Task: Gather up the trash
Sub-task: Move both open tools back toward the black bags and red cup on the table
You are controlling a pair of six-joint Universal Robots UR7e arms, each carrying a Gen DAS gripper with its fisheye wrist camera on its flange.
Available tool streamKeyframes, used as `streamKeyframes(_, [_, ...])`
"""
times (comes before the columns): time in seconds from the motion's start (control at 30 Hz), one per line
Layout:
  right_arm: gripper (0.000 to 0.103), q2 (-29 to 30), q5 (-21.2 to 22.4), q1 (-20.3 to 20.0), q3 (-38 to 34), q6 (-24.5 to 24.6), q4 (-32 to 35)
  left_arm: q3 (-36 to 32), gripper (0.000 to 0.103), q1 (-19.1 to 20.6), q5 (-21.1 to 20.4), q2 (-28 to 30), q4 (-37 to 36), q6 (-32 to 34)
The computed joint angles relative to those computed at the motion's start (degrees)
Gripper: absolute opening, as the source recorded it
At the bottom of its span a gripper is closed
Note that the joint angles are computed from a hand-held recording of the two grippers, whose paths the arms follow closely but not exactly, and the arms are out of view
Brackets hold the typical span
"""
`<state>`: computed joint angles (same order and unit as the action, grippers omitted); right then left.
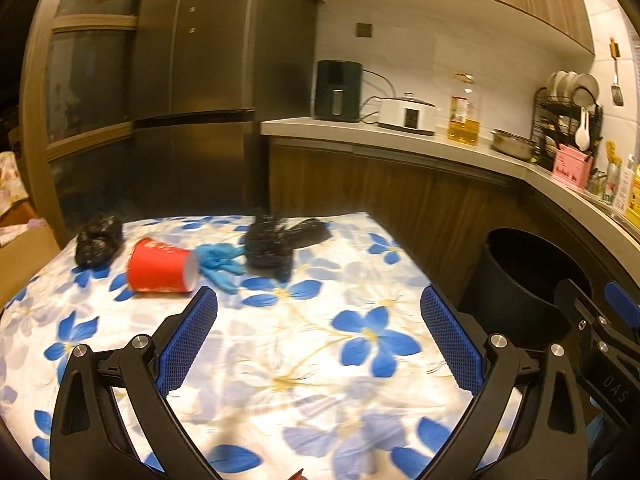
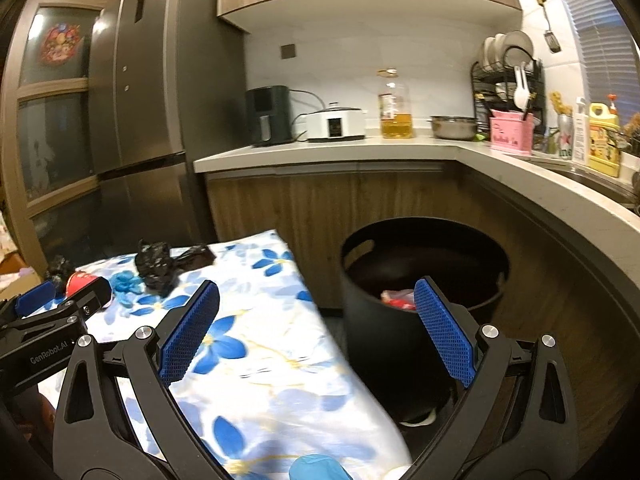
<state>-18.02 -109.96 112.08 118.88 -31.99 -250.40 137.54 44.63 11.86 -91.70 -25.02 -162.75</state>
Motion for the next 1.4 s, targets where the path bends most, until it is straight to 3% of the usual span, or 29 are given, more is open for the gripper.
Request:
streamKeyframes(0.17, [0.096, 1.57, 0.15, 1.42, -1.55, 0.62, 1.92, 1.94, 0.097, 0.33, -1.77, -4.13, -0.85, 1.9])
streamKeyframes(0.33, [0.096, 3.31, 0.37, 2.95, -3.51, 1.05, 4.16, 5.06, 0.097, 0.65, -3.35, -11.33, -7.6, 11.2])
streamKeyframes(0.6, [0.096, 5.88, 1.32, 4.41, -7.09, 1.17, 7.92, 6.86, 0.097, 6.0, -0.84, -18.66, -13.75, 21.45])
streamKeyframes(0.73, [0.096, 7.48, 1.79, 5.12, -9.37, 0.72, 10.16, 5.97, 0.097, 10.16, 2.74, -20.58, -12.6, 21.83])
streamKeyframes(0.9, [0.096, 9.23, 2.23, 5.99, -12.24, 0.79, 12.72, 1.87, 0.097, 18.47, 11.39, -21.12, -5.9, 16.76])
streamKeyframes(1.1, [0.096, 11.03, 2.3, 6.51, -15.87, 1.08, 16.3, -3.62, 0.097, 27.11, 21.43, -18.41, -0.07, 12.61])
streamKeyframes(1.2, [0.096, 11.68, 2.34, 6.84, -17.43, 1.42, 17.58, -8.06, 0.097, 31.46, 26.6, -14.11, 4.85, 10.68])
streamKeyframes(1.4, [0.096, 12.73, 2.25, 7.28, -19.95, 1.42, 19.48, -13.03, 0.097, 35.82, 29.15, -7.78, 6.45, 13.61])
